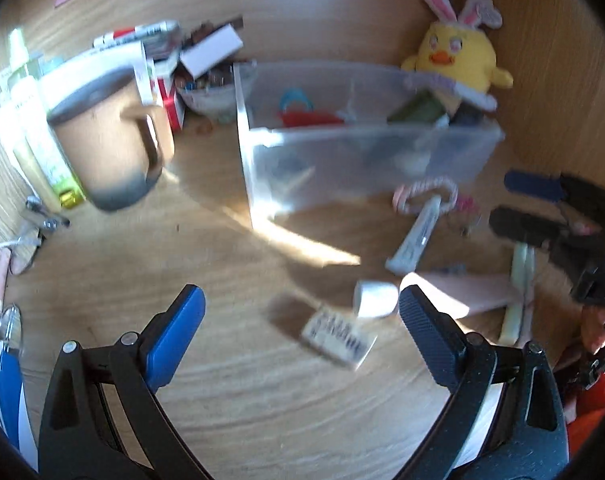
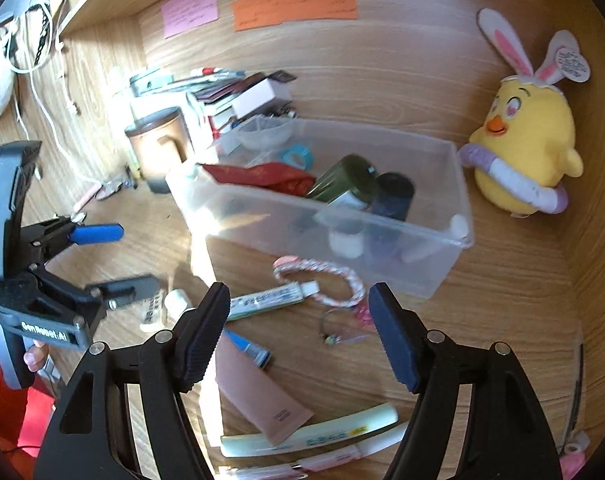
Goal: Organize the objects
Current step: 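Withdraw both tools from the box toward the remaining desk items, then grasp the beige lotion tube with the right tool while the left tool grasps the white eraser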
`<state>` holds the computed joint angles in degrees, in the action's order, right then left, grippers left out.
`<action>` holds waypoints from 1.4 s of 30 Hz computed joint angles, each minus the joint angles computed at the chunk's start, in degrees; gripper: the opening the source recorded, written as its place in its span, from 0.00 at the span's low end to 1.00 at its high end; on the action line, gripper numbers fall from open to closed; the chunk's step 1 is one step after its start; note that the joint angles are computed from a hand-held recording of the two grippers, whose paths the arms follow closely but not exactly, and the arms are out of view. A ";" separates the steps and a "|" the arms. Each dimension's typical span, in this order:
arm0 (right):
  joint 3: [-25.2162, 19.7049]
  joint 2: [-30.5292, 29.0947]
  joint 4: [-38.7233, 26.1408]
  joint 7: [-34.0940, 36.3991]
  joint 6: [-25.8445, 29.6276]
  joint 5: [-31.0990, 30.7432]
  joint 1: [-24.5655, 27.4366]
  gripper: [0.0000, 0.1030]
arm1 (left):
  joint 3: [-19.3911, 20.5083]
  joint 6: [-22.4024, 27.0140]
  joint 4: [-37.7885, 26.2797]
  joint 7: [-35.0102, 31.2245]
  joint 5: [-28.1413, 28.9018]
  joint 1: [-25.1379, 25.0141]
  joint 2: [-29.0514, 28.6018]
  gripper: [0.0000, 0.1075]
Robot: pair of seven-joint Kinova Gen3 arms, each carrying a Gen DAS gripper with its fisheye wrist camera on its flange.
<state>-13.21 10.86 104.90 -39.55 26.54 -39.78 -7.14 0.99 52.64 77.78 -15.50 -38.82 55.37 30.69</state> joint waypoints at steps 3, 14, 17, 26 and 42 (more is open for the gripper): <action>-0.15 0.22 -0.01 -0.03 0.89 0.43 -0.37 0.67 | 0.84 0.31 0.60 -1.35 1.28 -0.47 0.20 0.92; -0.61 2.58 -2.22 0.49 6.70 2.21 -2.69 0.67 | 0.66 -2.91 1.74 -4.06 1.30 0.96 1.00 0.55; -0.36 3.04 -2.70 -1.36 6.24 4.30 -4.33 0.66 | -0.03 -3.79 2.84 -3.29 0.58 1.48 0.44 0.42; -0.17 5.49 -5.21 -7.97 5.87 13.63 -9.43 0.57 | -0.94 -5.54 7.43 5.14 -1.98 2.69 -2.06 0.41; -1.85 6.83 -5.12 -15.54 0.90 22.14 -11.54 0.29 | 0.26 -6.13 9.46 11.18 -5.75 1.91 -2.87 0.41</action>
